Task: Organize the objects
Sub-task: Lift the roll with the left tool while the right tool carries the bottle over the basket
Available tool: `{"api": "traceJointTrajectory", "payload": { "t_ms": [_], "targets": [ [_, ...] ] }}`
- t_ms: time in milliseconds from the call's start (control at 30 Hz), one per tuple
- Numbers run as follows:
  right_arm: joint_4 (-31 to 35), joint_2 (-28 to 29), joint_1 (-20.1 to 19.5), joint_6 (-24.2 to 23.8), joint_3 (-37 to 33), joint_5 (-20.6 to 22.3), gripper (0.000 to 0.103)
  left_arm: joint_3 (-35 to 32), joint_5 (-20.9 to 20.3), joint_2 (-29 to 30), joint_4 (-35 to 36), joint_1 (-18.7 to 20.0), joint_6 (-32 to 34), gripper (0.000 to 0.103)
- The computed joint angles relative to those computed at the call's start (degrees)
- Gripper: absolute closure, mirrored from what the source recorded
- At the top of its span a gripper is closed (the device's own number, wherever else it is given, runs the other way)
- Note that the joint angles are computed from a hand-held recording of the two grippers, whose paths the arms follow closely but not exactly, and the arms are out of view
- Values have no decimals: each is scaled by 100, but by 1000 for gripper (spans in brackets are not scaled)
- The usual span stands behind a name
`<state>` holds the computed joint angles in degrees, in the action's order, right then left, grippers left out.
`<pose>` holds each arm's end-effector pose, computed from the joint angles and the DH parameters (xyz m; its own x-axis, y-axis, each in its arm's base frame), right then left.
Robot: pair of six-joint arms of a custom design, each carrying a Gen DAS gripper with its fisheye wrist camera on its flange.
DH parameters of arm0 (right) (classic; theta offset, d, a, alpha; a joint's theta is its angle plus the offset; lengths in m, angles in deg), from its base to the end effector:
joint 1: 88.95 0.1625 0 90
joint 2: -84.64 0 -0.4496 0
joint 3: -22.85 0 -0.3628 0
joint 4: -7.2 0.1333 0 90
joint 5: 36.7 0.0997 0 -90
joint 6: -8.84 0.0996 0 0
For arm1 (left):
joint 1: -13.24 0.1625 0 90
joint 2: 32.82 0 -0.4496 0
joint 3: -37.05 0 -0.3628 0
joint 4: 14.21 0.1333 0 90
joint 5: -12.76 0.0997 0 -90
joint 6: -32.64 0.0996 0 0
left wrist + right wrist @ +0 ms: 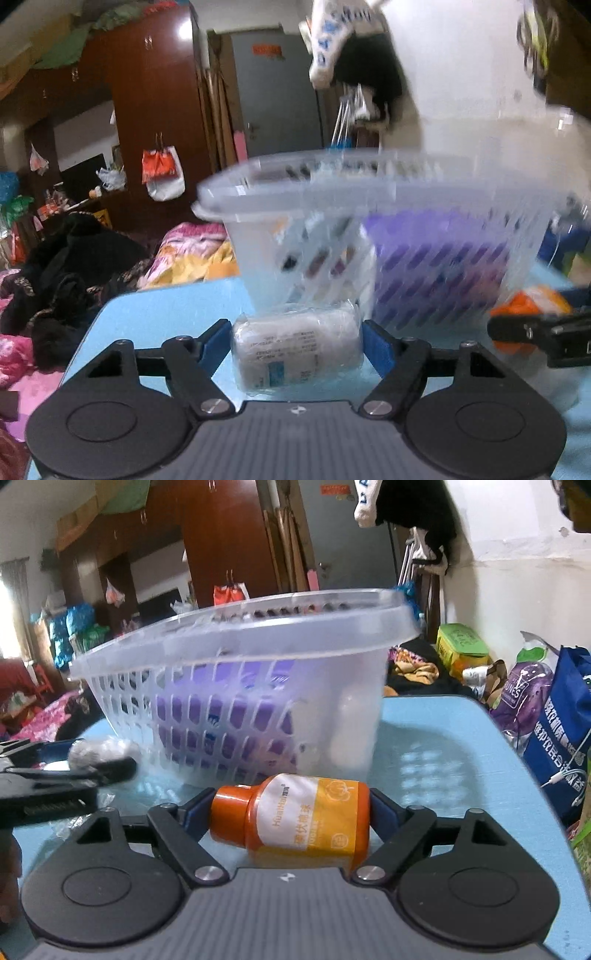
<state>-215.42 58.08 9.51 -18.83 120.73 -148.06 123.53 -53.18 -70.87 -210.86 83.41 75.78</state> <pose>0.1912 -0.6263 0.0627 -0.8246 -0.0621 0.5622 -0.5122 0.5038 -0.6956 -0.0822 -0.7406 0.2050 -0.5904 0.3269 -0.7379 0.7981 0.3726 -0.4735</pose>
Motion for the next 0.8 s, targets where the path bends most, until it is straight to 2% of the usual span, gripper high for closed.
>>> {"api": "traceJointTrajectory", "payload": {
  "t_ms": [200, 333, 433, 500, 567, 633, 733, 800],
  "targets": [
    [-707, -212, -83, -121, 415, 9, 16, 384, -529, -255, -628, 73, 110, 24],
    [-1171, -433, -54, -355, 768, 140, 16, 702, -1044, -587, -610, 151, -67, 24],
    [-1480, -536, 141, -663, 826, 204, 16, 864, -1402, -859, -524, 109, -220, 24],
    [-1421, -588, 305, -826, 687, 249, 16, 822, -1607, -1004, -311, 23, -302, 24],
    [-1052, -656, 449, -836, 414, 332, 16, 570, -1552, -1001, -67, -115, -357, 24],
    [-615, -641, 553, -828, 16, 390, 16, 98, -1365, -900, 489, -264, -435, 24],
    [-97, -348, 694, -923, -862, 141, 16, -616, -844, -582, 1091, -458, -519, 24],
    [393, -153, 718, -970, -1440, -41, 16, -1195, -582, -319, 1743, -517, -592, 24]
  ]
}}
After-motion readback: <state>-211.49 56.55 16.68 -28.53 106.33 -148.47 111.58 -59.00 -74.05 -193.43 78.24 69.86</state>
